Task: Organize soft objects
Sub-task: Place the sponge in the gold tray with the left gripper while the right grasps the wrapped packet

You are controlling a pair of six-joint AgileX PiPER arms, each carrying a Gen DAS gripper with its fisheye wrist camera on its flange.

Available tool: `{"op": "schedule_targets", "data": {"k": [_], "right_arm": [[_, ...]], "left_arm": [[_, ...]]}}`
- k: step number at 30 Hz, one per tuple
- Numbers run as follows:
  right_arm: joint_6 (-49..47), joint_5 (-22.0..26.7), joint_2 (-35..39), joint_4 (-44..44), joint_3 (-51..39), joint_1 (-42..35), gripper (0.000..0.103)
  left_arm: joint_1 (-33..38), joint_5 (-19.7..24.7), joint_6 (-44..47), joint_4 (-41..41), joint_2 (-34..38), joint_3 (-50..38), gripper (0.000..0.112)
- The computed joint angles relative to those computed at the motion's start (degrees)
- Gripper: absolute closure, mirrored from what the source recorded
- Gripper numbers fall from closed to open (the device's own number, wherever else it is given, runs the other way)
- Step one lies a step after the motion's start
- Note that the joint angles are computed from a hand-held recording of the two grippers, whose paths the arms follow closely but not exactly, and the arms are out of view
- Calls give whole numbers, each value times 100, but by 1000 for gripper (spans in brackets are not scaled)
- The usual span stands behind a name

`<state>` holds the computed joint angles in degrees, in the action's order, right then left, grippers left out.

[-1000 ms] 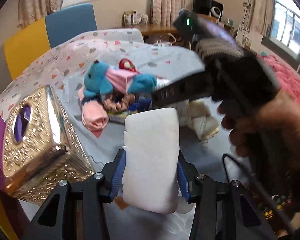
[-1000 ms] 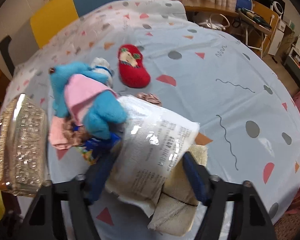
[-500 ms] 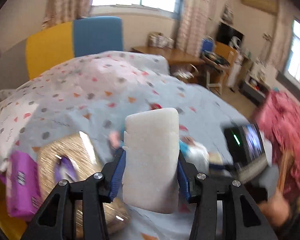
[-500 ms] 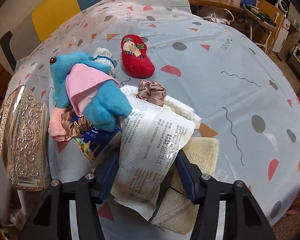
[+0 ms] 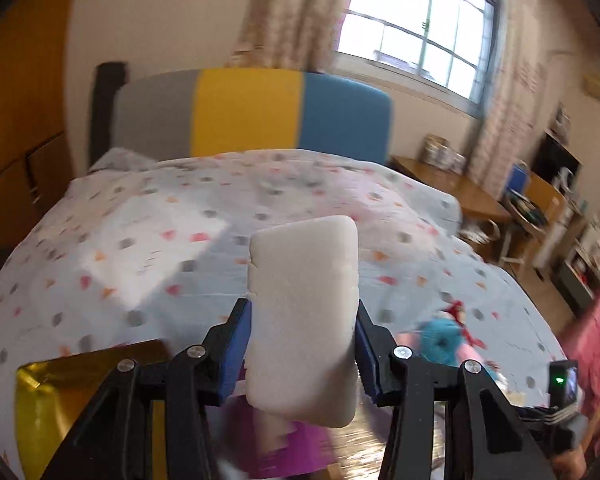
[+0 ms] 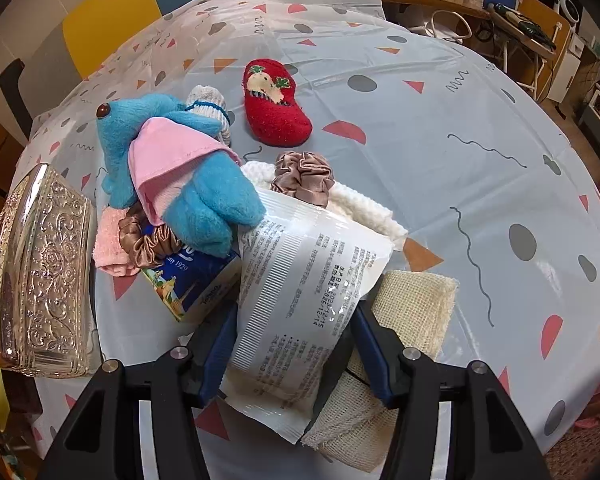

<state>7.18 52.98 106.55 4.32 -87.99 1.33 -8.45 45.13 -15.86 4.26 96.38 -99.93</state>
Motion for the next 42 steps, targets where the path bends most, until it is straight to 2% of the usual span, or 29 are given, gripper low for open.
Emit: {"op": "schedule_targets", "data": {"k": [5,8,12,17,21,24,26,30,37,42], "right_arm": [[45,-51,-38,-262,51,132,45],[53,-66,-53,-349,72,182,45],[56,-86,-64,-422,89,228,45],[85,-124,-105,-523,148,301,46],[89,-131,-116,-562,172,343,46],[88,-128,-126,-554,182,347,46],[69,-129,-130,-550,187,337,46],[57,-136,-145,-539,206,329,46],[-29,-175,-124,-451,187,270,48],[-112,-167,-272,-354,314,260,52]], "left_arm": [[792,-311,-2,-245,-544,1086,63],[1292,-411,211,-712,-707,1746,63],[1594,-632,327,-985,-795,2501,63],[1679,-766,183,-1186,-552,2698,63],[1691,-556,-47,-1281,-178,2324,60],[1666,-432,-269,-1215,-2,2125,55],[1641,-400,-395,-1110,37,2074,47],[1568,-631,-474,-898,-222,2378,29],[1195,-798,-738,-245,-1052,3205,29],[1006,-865,-784,-213,-1699,3824,29]]}}
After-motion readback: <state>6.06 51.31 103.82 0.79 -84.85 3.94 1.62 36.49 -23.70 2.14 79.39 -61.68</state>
